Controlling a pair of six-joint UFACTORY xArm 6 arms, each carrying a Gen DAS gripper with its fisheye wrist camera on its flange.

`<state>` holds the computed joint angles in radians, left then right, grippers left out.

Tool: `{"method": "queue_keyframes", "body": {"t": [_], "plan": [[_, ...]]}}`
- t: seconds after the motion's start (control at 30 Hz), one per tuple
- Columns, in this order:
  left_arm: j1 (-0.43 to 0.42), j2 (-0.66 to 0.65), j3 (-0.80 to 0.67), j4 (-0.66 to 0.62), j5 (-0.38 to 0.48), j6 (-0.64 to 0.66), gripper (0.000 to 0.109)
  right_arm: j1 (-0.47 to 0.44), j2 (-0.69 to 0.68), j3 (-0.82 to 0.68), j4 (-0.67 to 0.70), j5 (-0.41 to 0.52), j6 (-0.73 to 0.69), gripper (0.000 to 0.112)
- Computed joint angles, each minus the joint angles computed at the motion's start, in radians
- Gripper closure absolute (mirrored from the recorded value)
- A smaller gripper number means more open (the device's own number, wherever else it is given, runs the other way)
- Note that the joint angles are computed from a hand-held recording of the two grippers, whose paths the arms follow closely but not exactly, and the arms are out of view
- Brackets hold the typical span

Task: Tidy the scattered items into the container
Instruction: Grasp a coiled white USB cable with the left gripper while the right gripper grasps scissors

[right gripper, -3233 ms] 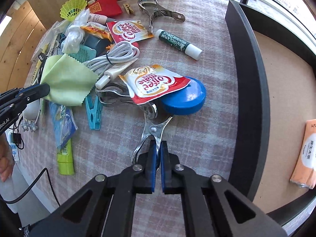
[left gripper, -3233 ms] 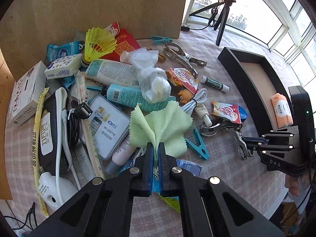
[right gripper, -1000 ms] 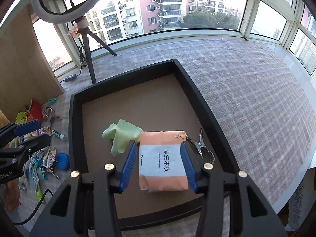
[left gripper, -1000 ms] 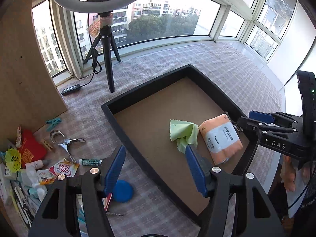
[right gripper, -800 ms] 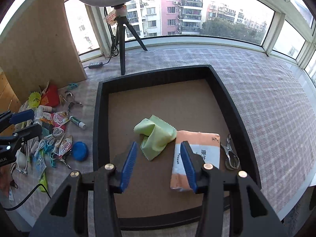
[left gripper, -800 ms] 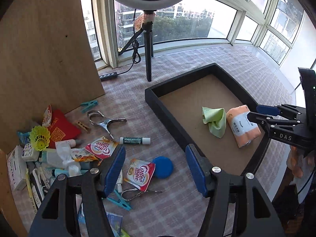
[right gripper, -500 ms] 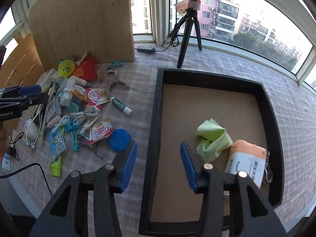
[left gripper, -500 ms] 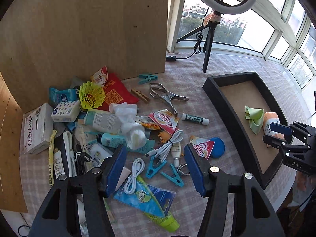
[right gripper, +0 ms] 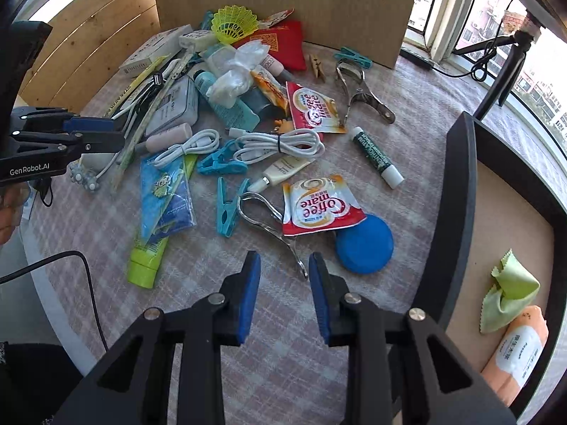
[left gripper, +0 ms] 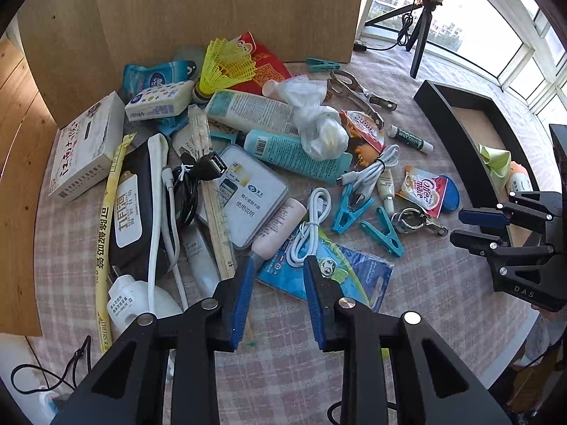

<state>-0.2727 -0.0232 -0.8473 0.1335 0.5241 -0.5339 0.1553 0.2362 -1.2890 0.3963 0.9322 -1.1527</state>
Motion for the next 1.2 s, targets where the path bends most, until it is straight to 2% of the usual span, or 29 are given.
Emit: {"method": "queue_keyframes", "body": {"t": [0.1, 0.2, 0.33, 0.63, 0.77, 0.9, 1.0, 1.07, 1.13, 1.2], "plan": [[-0.012, 0.05, -0.037, -0.07, -0.013, 0.092, 0.084, 0.019, 0.021, -0.015, -0.009, 0.011, -0.008, 0.088], [-0.02, 0.106, -0.087, -0.03, 0.012, 0.084, 0.084, 0.029, 0.046, -0.033, -0.027, 0.025, -0.006, 0.09], [-0.025, 0.155, -0.122, -0.049, 0.028, 0.124, 0.084, 0.033, 0.068, -0.05, -0.037, 0.044, -0.005, 0.09], [-0.016, 0.184, -0.146, -0.057, 0.031, 0.164, 0.084, 0.06, 0.05, -0.054, -0.032, 0.076, -0.044, 0.09], [-0.017, 0.204, -0.164, -0.094, 0.035, 0.21, 0.084, 0.081, 0.072, -0.072, -0.057, 0.059, -0.031, 0.09], [0.001, 0.219, -0.177, -0.161, 0.026, 0.26, 0.081, 0.085, 0.134, -0.154, -0.079, 0.121, 0.016, 0.09], [0.01, 0.257, -0.213, -0.158, 0.053, 0.263, 0.083, 0.097, 0.158, -0.171, -0.115, 0.108, 0.035, 0.092], [0.008, 0.276, -0.232, -0.142, 0.058, 0.259, 0.083, 0.094, 0.18, -0.204, -0.11, 0.132, 0.044, 0.093], [0.007, 0.288, -0.248, -0.13, 0.065, 0.25, 0.084, 0.092, 0.19, -0.22, -0.128, 0.127, 0.073, 0.1], [0.01, 0.292, -0.25, -0.153, 0.06, 0.265, 0.086, 0.085, 0.202, -0.235, -0.142, 0.144, 0.086, 0.1]]}}
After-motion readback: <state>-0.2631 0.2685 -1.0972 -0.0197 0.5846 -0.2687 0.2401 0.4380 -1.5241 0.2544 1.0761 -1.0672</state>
